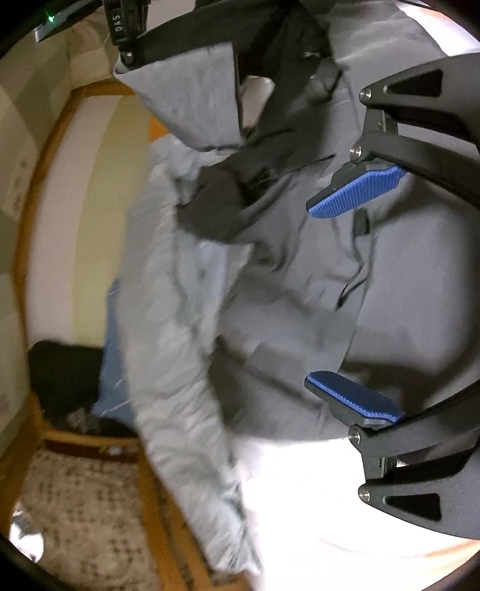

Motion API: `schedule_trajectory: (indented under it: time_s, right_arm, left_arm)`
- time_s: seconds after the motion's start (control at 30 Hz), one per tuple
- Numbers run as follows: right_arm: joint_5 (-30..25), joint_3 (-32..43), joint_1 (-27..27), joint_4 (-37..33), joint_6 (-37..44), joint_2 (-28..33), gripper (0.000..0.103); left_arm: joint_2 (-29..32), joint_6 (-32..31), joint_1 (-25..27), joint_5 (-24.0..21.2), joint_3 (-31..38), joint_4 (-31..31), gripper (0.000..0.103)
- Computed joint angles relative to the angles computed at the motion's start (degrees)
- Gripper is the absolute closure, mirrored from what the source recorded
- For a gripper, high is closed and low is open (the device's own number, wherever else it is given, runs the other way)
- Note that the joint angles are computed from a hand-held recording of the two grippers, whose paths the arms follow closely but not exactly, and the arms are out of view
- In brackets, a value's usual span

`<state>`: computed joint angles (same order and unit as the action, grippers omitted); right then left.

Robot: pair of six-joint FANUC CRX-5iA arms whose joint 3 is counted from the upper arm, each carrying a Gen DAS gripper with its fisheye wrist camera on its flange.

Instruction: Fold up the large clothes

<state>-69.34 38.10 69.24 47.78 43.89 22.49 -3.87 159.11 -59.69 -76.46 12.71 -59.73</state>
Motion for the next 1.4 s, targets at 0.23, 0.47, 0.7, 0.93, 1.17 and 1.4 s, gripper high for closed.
schedule_trajectory:
  time_s: [0.23, 0.47, 0.7, 0.93, 1.17, 1.4]
  right_arm:
    - [-8.3, 4.8, 2.6, -10.4, 7.8, 4.4, 0.096]
    - [-5.7, -18.8, 7.0, -16.3, 2.0, -5.9, 0.091]
    - [-1.4, -32.7, 9.3, -10.9, -10.1, -16.9, 0.075]
    - [-5.0, -46.2, 13.0, 10.4, -26.2, -22.8, 0.032]
    - [5.4, -46.5, 9.7, -7.5, -11.6, -30.4, 0.041]
    - [5.6, -34.9, -1.1, -24.7, -5.7, -22.2, 0.079]
  left_arm:
    - [-1.5, -3.7, -1.8, -3.7, -0.2, -1.8, 0.009]
    - [-3.3, -6.0, 0.6, 3.3, -1.9, 4.9, 0.009]
    - [7.2, -14.1, -6.0, -0.9, 6.4, 2.5, 0.009]
    - [19.7, -30.8, -4.9, -8.7, 20.5, 3.7, 0.011]
    - [21.1, -36.2, -0.9, -10.4, 24.3, 3.7, 0.086]
    - [17.6, -36.7, -1.2, -6.2, 27.1, -2.7, 0.088]
